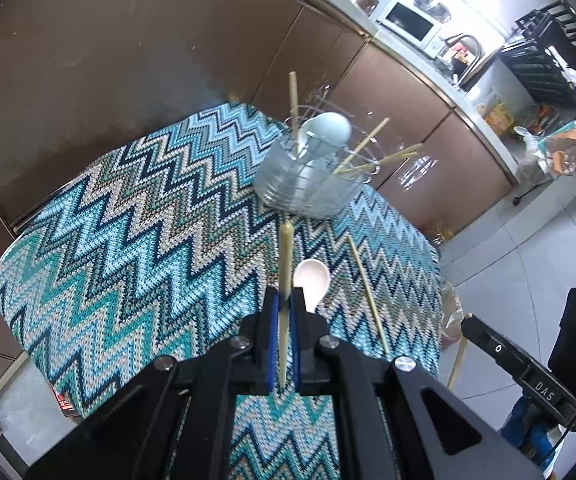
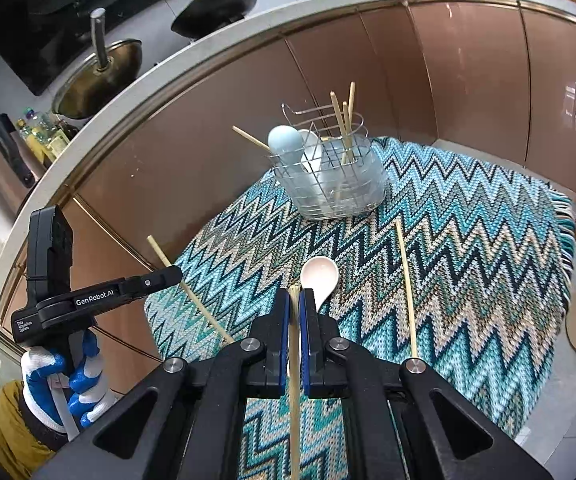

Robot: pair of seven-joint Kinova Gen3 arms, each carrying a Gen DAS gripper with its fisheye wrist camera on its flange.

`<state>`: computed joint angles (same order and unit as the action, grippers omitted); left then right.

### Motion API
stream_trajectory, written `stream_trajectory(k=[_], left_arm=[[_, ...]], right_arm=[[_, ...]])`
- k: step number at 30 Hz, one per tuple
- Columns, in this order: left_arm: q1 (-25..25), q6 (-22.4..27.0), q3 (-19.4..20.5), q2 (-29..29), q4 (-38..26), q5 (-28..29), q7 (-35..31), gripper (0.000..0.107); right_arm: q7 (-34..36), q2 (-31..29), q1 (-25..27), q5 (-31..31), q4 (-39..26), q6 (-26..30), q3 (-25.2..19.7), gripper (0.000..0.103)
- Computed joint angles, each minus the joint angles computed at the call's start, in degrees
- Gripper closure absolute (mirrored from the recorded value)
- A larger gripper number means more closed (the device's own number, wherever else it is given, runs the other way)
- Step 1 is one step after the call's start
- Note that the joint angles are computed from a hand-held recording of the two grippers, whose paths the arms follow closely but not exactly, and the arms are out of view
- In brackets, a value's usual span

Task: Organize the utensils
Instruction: 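Lift the chopsticks in both tools up toward the wire holder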

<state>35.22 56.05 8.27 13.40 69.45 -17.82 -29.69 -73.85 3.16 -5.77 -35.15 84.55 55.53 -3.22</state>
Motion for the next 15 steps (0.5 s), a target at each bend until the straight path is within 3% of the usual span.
stream_trajectory(k=[15], left_arm=[[7.4,4.3,3.0,-5.0,0.5,-14.2,8.5,0.103]], right_arm=[[-0.3,-12.0,-3.0,0.4,7.1,-3.6,3.1,0.098]])
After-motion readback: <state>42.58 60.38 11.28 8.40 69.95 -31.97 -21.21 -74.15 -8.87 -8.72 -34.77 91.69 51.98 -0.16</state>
